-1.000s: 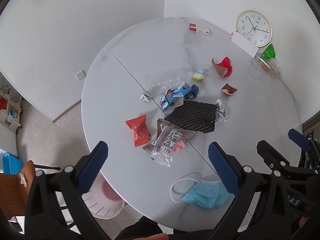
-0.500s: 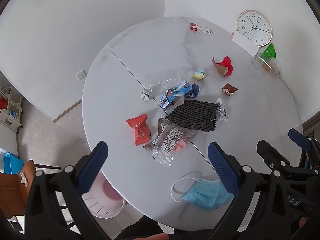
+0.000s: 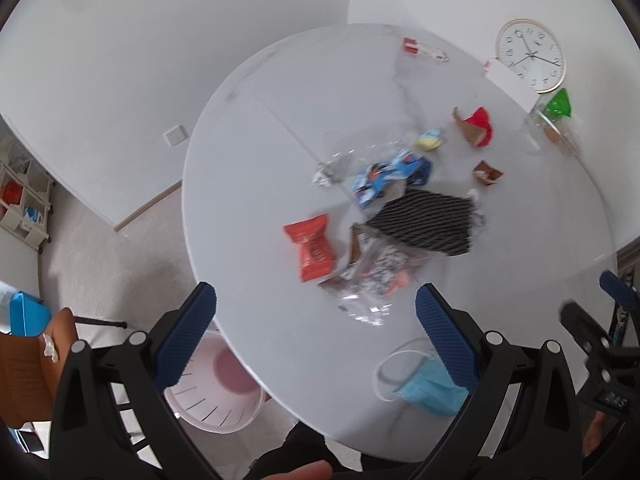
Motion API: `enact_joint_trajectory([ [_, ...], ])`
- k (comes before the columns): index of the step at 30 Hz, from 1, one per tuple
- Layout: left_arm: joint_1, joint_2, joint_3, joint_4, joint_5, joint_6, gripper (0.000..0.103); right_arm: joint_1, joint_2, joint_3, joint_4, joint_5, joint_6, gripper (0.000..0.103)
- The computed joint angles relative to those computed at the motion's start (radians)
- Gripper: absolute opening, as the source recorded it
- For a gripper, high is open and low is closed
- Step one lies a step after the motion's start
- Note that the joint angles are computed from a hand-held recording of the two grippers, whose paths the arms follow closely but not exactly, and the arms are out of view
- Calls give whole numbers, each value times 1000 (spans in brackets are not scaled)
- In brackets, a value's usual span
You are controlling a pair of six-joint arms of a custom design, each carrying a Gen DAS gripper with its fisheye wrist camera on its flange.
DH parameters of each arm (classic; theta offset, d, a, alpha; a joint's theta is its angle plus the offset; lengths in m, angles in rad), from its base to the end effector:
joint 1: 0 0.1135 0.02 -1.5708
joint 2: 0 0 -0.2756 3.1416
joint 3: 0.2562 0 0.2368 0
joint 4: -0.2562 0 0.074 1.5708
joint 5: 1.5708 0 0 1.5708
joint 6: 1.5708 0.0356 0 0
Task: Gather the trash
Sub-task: 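Grasp the blue surgical mask with the right tool and lift it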
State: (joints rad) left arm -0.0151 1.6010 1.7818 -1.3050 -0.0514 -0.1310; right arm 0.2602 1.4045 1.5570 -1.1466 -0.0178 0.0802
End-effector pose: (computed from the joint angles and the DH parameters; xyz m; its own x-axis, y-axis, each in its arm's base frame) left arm 0.2902 -0.0026 0.3904 -0.8932 -0.1170 -0.4343 -0.1248 0.9921 -0.0105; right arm 0.2428 0.0653 0.3875 -0.8288 -0.1378 -0.5423 -0.2008 0.9779 0.0586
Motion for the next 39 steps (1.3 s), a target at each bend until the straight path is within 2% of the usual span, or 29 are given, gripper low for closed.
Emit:
enact_joint_trajectory([
  [6,105,-58,-170,82,73,104,95,5,-83,-216,62,-129,-159,101],
  [10,128,-86,-244,117,93,148,95,54,-80,-323,95,-133,-216,101],
  [12,121,-97,-269,136,98,159,95,82,-67,-370,121,-114,-190,101],
  [15,92,-104,-294,159,91,160,95,101,-32,-435,172,-103,-82,100],
  [19,39,-108,-326,190,85,183,95,100,-2,-494,207,-122,-6,82],
  [21,18,-100,-339,205,78,201,95,109,7,-504,207,-111,8,64],
  [22,13,-95,-343,210,79,204,95,108,7,-508,209,-119,9,60],
  [27,31,-41,-321,201,95,181,95,64,-18,-511,184,-176,-20,22],
  [29,39,-22,-294,199,115,162,95,40,-24,-512,178,-201,-28,15],
  [32,20,2,-254,197,122,145,95,-11,-28,-501,171,-238,-56,11],
  [39,-120,88,-132,206,99,123,95,-160,-5,-393,107,-277,-144,11],
])
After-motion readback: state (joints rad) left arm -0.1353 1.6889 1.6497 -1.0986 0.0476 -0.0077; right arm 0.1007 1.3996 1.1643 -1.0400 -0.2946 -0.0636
